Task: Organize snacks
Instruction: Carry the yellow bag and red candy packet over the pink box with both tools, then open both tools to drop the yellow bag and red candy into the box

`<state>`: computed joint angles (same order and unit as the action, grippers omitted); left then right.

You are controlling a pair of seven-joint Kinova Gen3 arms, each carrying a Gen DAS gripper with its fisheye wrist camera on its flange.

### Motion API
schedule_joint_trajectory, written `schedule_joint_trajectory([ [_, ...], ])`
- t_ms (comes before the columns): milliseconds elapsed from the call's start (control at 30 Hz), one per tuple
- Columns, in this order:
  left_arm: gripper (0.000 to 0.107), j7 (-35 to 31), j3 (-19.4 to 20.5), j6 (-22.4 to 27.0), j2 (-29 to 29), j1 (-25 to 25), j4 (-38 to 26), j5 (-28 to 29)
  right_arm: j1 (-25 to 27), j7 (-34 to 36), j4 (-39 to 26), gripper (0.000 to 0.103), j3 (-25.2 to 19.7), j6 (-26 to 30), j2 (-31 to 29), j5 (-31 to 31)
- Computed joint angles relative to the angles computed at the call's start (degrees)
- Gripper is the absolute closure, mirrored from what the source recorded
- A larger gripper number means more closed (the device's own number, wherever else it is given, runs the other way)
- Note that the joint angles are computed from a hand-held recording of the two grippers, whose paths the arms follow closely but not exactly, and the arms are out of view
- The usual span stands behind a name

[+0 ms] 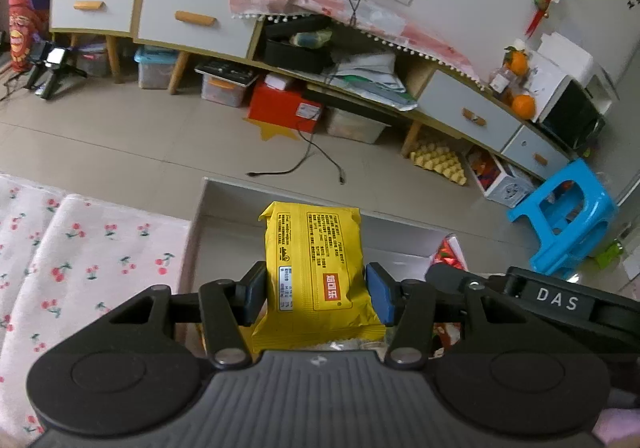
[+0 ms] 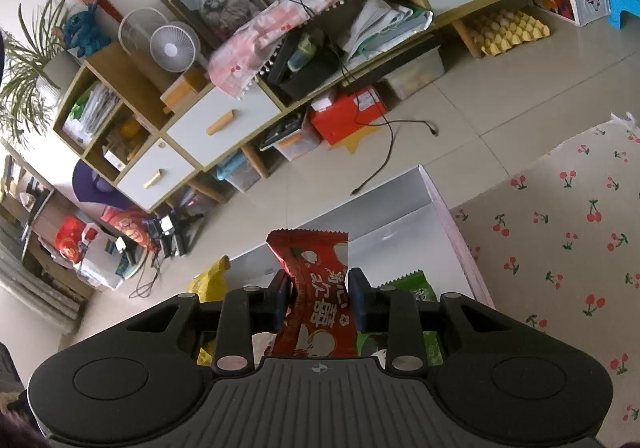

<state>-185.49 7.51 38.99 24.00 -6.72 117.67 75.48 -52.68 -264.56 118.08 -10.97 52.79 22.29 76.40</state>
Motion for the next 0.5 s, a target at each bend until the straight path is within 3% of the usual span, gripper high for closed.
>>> schedule_joint_trajectory([
  [67, 0.055, 0.4, 0.1, 0.9, 0.6, -0.1, -0.6, -0.8, -0.3, 0.0, 0.1, 0.069, 0.0, 0.6, 0.0, 0.2],
  [133, 0.041, -0.3, 0.3, -1.1, 0.1, 0.5, 0.0, 0.7, -0.5, 0.4, -0.1, 0.068, -0.1, 1.6, -0.1, -0.4],
  [167, 0.035, -1.5, 0.4, -1.9, -0.2, 0.6, 0.7, 2.1, -0.3, 0.8, -0.1, 0.060, -0.2, 1.3, -0.4, -1.1],
  [233, 0.034, -3.1, 0.1, -2.1, -0.5, 0.8, 1.2, 3.4, 0.3, 1.6, -0.1, 0.050, -0.3, 0.1, -0.8, -1.9],
  [500, 0.026, -1.0, -1.4, -2.0, -2.1, 1.4, 1.4, 1.9, -1.2, 4.6, -1.3, 0.048, -0.1, 1.7, -1.5, -4.4],
])
